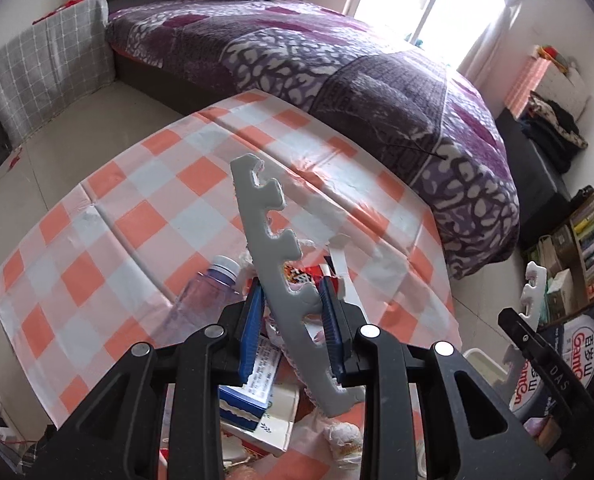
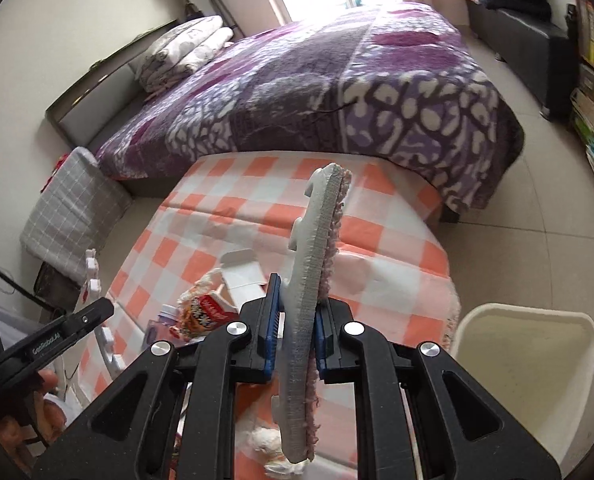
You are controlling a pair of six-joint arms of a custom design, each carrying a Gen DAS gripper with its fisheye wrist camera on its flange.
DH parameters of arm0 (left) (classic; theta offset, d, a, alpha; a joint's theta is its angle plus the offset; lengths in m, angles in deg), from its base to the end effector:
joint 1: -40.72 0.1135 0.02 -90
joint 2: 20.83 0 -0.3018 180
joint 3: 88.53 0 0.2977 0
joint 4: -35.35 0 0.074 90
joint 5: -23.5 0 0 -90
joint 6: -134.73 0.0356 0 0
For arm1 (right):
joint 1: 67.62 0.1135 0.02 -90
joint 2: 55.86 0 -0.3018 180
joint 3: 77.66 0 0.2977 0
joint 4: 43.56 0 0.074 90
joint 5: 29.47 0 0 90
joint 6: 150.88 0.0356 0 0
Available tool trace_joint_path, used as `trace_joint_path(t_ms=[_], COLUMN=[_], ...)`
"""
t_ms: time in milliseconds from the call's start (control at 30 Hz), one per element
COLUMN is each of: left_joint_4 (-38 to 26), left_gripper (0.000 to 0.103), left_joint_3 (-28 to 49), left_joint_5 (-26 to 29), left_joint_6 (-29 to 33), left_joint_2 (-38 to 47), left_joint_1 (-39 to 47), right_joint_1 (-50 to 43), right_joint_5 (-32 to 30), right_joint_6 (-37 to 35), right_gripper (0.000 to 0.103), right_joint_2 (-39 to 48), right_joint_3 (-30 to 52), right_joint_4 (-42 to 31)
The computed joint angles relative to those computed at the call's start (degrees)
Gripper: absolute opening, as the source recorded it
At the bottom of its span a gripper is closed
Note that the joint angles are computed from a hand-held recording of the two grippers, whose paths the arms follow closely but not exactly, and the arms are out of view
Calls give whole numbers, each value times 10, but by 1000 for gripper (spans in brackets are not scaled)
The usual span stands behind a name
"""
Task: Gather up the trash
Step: 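Carry the foam strips to the white bin and open both tools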
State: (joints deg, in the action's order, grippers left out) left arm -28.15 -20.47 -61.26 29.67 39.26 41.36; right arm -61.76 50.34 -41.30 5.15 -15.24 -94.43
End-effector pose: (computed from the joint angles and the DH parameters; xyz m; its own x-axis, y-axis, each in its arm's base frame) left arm 0.2263 -0.0007 0.3261 -0.8066 -0.2678 -0.5270 -0.1750 0.9597 -0.2198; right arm 0.2403 0.0310 0.3019 -0.7843 0.2511 -0.5673 0.0509 0.9374 0.3445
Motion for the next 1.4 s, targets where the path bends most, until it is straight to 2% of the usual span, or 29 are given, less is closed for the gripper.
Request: trace_joint_path(t_ms=[333,400,533,667,967,1200,1233,1300,1333,1400], left_joint_4=[17,21,32,51,94,142,151,175,186,191], left_gripper=[28,28,28,29,29,30,33,63,68,70], left_joint_3=[-17,-16,-15,-14,-6,-5,-5,-13,-17,-21], left_joint_5=[-39,-40,-46,-57,-54,-22,-18,0,6,8], left_joint_6=[-72,-85,-117,-143,-179,-188,-187,-185,-187,-183], left_joint_2=[-3,3,19,45,112,156,162,164,162,159], left_joint_1=[-164,-194,-268,-335,-448,-493,-497,-499,-500,-500], right_joint_1=[-236,-284,-368,-436,-537,-581,-585,-593,-598,-603], right_joint_5=[-31,-38,-54,-72,-116,-145,-148,-152,-156,-160], right_joint_6=[-78,-103,-131,-160,-184,-192,-191,-192,-190,-190], right_gripper=[15,20,53,69,85,85,85,89,89,89], right_joint_2=[-5,2,1,-4,9,17,17,16,14,13], right_joint_3=[-6,-4,-7,-5,13,25,26,27,26,26], right_joint_4=[-100,-118,-131,-136,-137,-137,-135,-133,-130,-127])
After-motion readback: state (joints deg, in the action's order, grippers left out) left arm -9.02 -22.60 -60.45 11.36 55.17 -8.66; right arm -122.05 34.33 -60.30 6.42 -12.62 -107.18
